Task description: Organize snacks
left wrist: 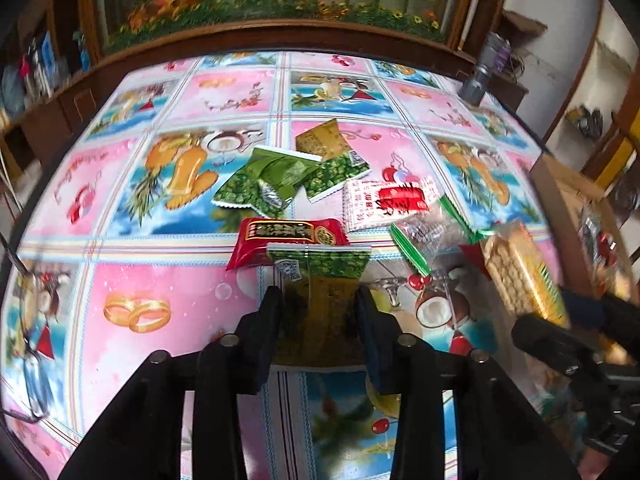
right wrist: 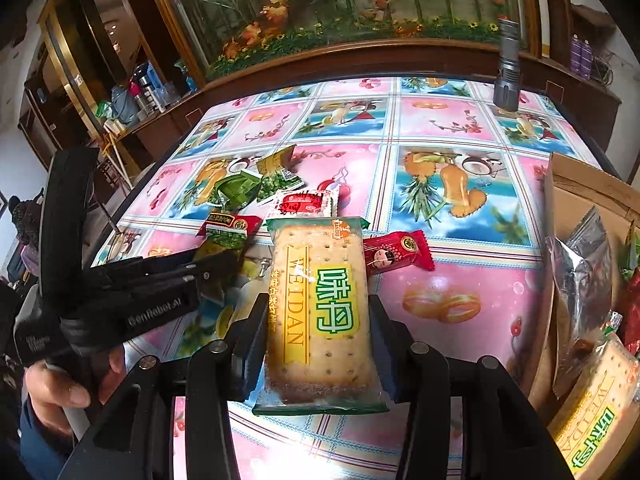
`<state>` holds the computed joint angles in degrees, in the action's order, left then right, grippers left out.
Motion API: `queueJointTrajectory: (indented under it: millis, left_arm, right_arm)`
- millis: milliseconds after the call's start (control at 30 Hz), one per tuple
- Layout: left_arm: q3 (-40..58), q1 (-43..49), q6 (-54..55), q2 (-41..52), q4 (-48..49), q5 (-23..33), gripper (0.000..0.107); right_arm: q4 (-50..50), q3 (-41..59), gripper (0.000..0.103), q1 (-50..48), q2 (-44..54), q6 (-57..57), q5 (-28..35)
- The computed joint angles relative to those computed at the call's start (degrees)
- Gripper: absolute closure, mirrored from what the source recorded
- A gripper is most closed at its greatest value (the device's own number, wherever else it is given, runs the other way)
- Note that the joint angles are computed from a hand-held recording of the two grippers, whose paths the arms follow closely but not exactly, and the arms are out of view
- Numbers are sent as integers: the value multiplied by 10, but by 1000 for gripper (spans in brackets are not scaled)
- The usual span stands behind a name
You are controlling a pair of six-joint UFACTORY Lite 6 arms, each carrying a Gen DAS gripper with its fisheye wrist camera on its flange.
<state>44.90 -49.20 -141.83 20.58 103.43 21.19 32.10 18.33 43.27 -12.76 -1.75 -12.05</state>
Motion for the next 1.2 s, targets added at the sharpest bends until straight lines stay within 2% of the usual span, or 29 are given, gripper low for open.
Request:
queueJointTrajectory:
  millis: [67,100,167,233,433,600,933,1200]
  left_arm:
    - [19,-35,46,26,-53,51,66]
    - [24,-46,49,32,-59,65,74]
    - [28,-57,46,36,-61,75,78]
    - [43,-83,69,55,-95,116,80]
    - [44,-112,66,47,-101,150,85]
    - [23,-151,45,7,-92,215,85]
    - [53,-216,82,30,-127,333,85]
    - [61,-229,90,41,-135,358,85]
  right_arm:
    - [-31,5,53,-2,13,32,-9]
    - [-29,5,53,-1,13,33,-13]
    - [-26,2,53,-3,11,31,-17]
    - [27,-3,53,0,0,-13,-23]
    - [138,-19,53,-5,-37,-112,-36]
    - [160,-26,53,-8,-53,-130,-41]
    - [154,-31,53,-12,-58,-116,-46]
    - [147,-33,53,-17,-64,-117,-42]
